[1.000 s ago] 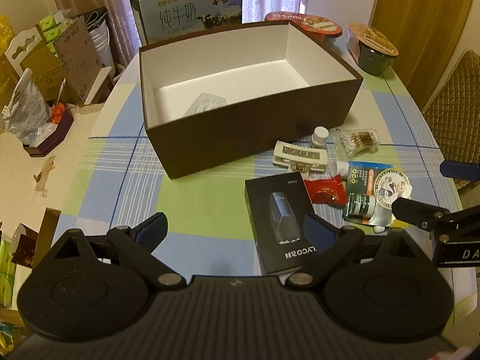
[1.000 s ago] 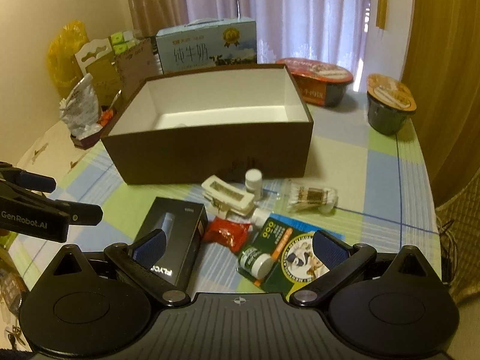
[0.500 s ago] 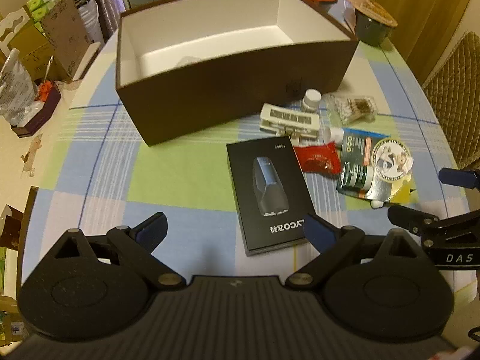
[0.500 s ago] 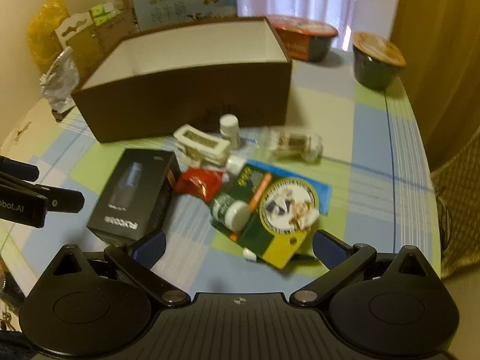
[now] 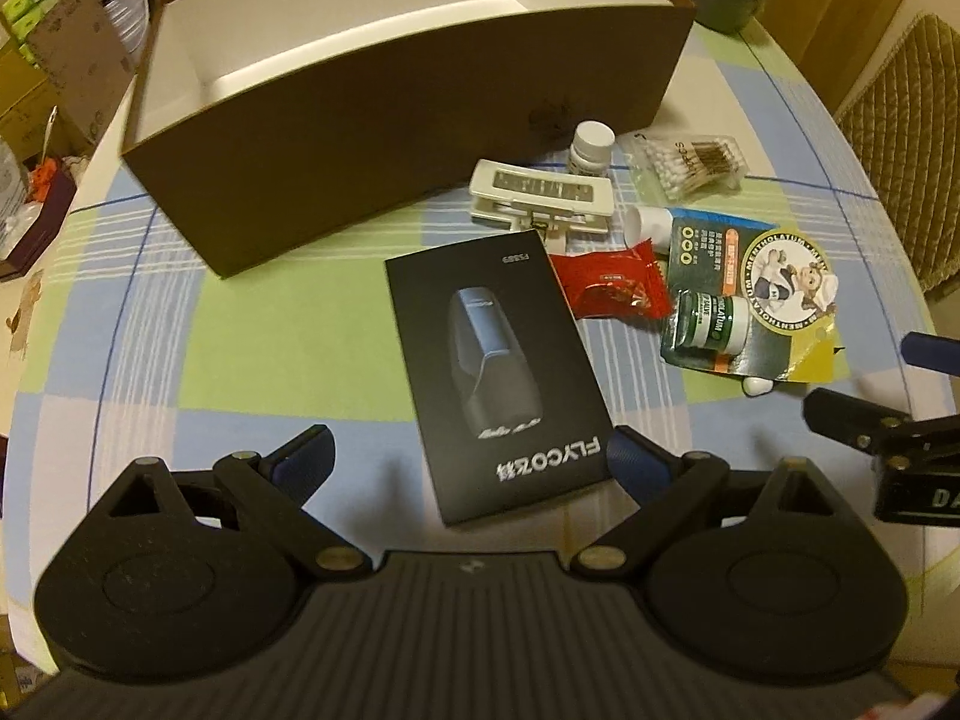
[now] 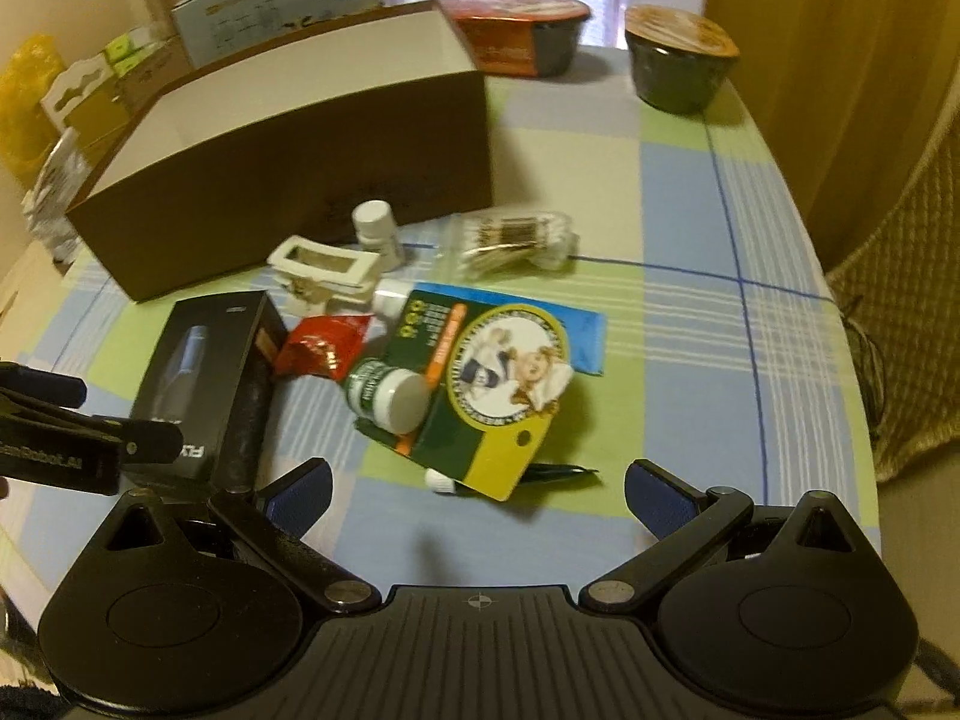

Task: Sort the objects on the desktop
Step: 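Grasp the black FLYCO box with the left gripper, then grasp the green Mentholatum blister card with the right gripper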

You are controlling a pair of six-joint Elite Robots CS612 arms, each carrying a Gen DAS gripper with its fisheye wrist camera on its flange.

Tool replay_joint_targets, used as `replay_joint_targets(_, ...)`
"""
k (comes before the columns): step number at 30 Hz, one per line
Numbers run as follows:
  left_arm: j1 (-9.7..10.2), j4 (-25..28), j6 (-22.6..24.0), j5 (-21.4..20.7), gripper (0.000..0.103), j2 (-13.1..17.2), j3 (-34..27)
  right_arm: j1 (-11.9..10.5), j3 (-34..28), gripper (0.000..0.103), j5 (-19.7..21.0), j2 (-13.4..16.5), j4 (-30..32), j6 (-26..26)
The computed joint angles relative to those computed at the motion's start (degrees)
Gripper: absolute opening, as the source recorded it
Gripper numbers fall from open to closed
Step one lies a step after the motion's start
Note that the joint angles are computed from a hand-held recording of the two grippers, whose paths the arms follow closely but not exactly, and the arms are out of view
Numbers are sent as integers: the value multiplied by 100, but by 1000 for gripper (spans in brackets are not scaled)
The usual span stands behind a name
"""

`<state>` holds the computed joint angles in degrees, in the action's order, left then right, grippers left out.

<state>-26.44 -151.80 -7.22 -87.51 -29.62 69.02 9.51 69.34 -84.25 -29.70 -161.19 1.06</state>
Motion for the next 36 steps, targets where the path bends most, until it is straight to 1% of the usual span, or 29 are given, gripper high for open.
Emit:
replay_joint_targets(4, -43, 107, 170, 65, 96, 179, -246, -10, 9, 101, -44, -1, 22, 155)
replay_joint_targets(6, -57, 179, 212, 96, 98, 286, -401, -9, 16, 101, -65, -3, 21, 191)
replay_joint_targets(8, -72, 281, 236, 178, 98, 379, -550, -6, 29, 101, -87, -8, 12, 213)
replay_joint_targets(13, -62, 231, 351, 252, 98, 562, -814, 9, 20, 101, -103, 0, 16, 266)
replay_joint_targets(14, -46, 233, 343, 220, 97, 586, -857, 13, 18, 101, -103, 3, 2, 268)
replay_joint_targets(15, -23, 247, 308, 159, 95, 609, -904, 19, 17, 101, -102, 6, -16, 273)
replay_joint_targets(18, 30, 169, 231, 60, 82, 612, -905, 38, -9, 101, -81, 28, -65, 284)
replay_joint_targets(19, 41, 143, 229, 82, 81, 608, -890, 46, -21, 101, -73, 37, -86, 280)
replay_joint_targets(23, 117, -44, 268, 124, 80, 574, -774, 83, -118, 101, -23, 98, -129, 224)
replay_joint_targets(28, 248, -133, -35, 262, 80, 476, -575, 169, -284, 101, -28, 220, -236, 56)
replay_joint_targets(31, 319, -182, -211, 354, 80, 397, -415, 250, -423, 101, -166, 334, -330, -56)
replay_joint_targets(32, 340, -191, -253, 374, 80, 372, -367, 283, -480, 100, -255, 379, -351, -95)
replay_joint_targets(33, 363, -200, -301, 398, 80, 344, -314, 314, -539, 96, -320, 427, -379, -158)
replay_joint_targets(35, 404, -224, -368, 425, 80, 298, -227, 379, -683, 69, -530, 530, -348, -261)
replay_joint_targets(36, 426, -238, -400, 439, 80, 274, -182, 408, -765, 65, -639, 582, -301, -272)
